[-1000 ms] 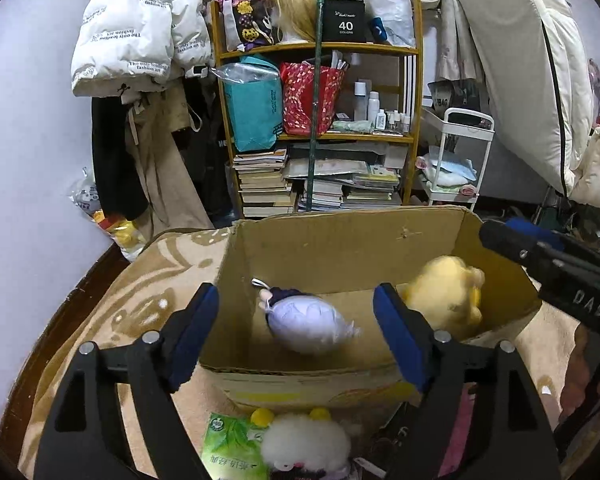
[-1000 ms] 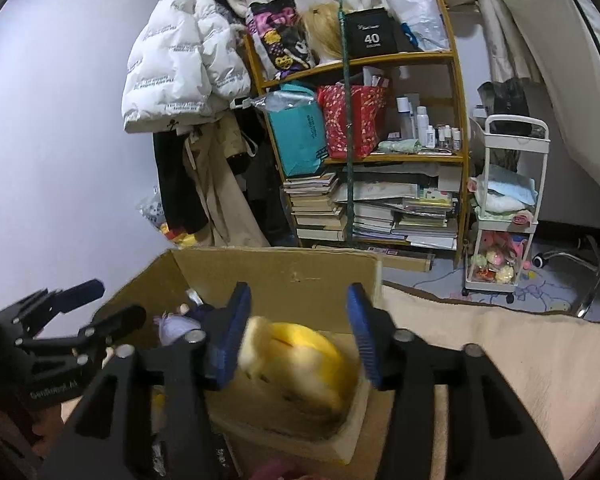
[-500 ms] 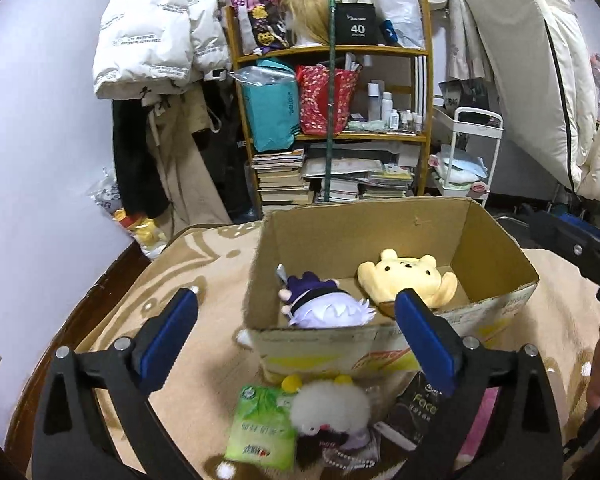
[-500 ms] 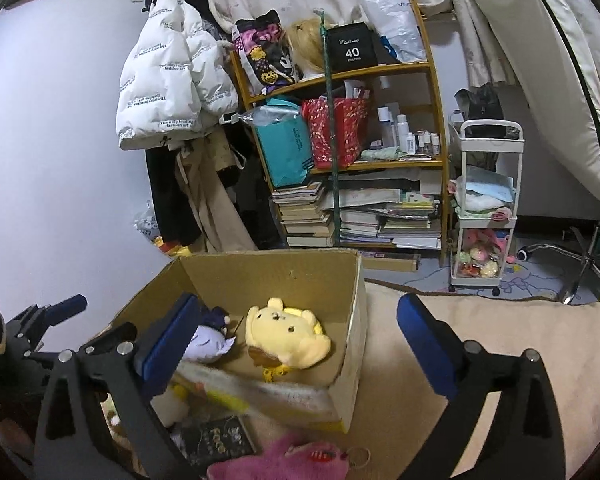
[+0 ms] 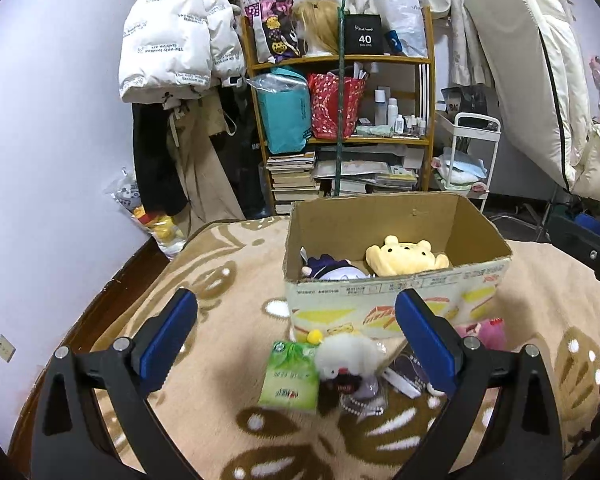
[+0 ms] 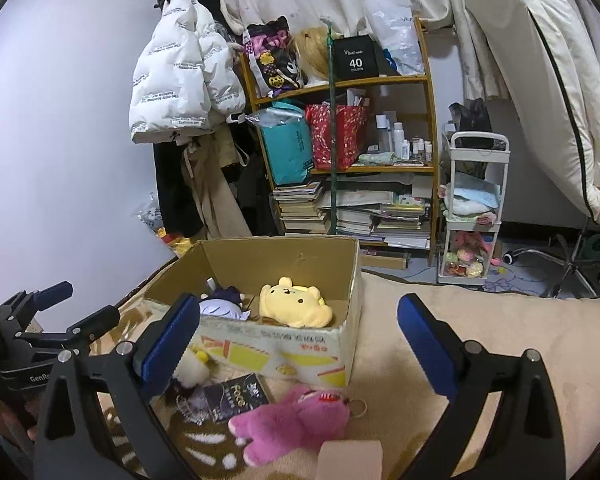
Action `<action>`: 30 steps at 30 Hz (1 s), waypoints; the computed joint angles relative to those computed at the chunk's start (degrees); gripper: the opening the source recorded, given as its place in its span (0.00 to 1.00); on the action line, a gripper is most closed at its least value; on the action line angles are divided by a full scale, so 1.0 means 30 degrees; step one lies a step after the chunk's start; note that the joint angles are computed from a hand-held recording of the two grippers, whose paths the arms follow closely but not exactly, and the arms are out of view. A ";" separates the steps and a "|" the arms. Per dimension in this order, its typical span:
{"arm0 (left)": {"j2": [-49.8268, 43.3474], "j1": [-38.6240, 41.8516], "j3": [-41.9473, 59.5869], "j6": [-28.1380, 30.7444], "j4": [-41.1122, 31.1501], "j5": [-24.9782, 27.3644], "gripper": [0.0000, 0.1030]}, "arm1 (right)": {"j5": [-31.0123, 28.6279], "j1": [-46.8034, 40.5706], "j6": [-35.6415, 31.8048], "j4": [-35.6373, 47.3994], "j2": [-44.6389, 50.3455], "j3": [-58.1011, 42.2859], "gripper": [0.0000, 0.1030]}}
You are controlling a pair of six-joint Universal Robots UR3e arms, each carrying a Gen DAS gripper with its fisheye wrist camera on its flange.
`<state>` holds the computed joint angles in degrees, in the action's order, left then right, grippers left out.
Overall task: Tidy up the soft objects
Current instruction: 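Withdraw both tools from the box back toward the remaining toys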
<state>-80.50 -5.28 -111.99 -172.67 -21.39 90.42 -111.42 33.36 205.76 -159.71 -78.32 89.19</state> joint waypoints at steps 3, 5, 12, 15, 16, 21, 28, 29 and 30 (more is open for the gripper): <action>0.1064 0.0095 -0.0512 0.0017 -0.0567 -0.0091 0.95 | -0.0582 0.0547 0.0353 0.0469 -0.0517 0.0225 1.00; 0.1707 0.0095 -0.0762 0.0107 -0.0923 -0.0048 0.95 | -0.0921 0.0900 0.0616 0.0793 -0.0798 0.0310 1.00; 0.3794 0.0105 -0.1773 0.0090 -0.1770 0.0259 0.96 | -0.2481 0.2199 0.1484 0.1127 -0.1694 0.0743 1.00; 0.4469 0.0178 -0.1958 0.0127 -0.2325 0.0159 0.96 | -0.3024 0.2648 0.1678 0.1652 -0.1999 0.0904 1.00; 0.4483 0.0202 -0.1979 0.0170 -0.2338 0.0133 0.96 | -0.3199 0.2781 0.1819 0.1862 -0.2100 0.0957 1.00; 0.4792 0.0198 -0.2027 -0.0012 -0.2746 0.0224 0.96 | -0.3194 0.2849 0.2330 0.2415 -0.2501 0.1331 1.00; 0.3844 0.0785 -0.0863 -0.0163 -0.5010 -0.0331 0.96 | -0.2567 0.2322 0.2538 0.3290 -0.2551 0.1508 1.00; 0.3676 0.0845 -0.0721 -0.0204 -0.5152 -0.0352 0.96 | -0.2402 0.2195 0.2572 0.3345 -0.2582 0.1601 1.00; 0.3436 0.0981 -0.0417 -0.0194 -0.5512 -0.0479 0.96 | -0.2193 0.2024 0.2585 0.3417 -0.2620 0.1713 1.00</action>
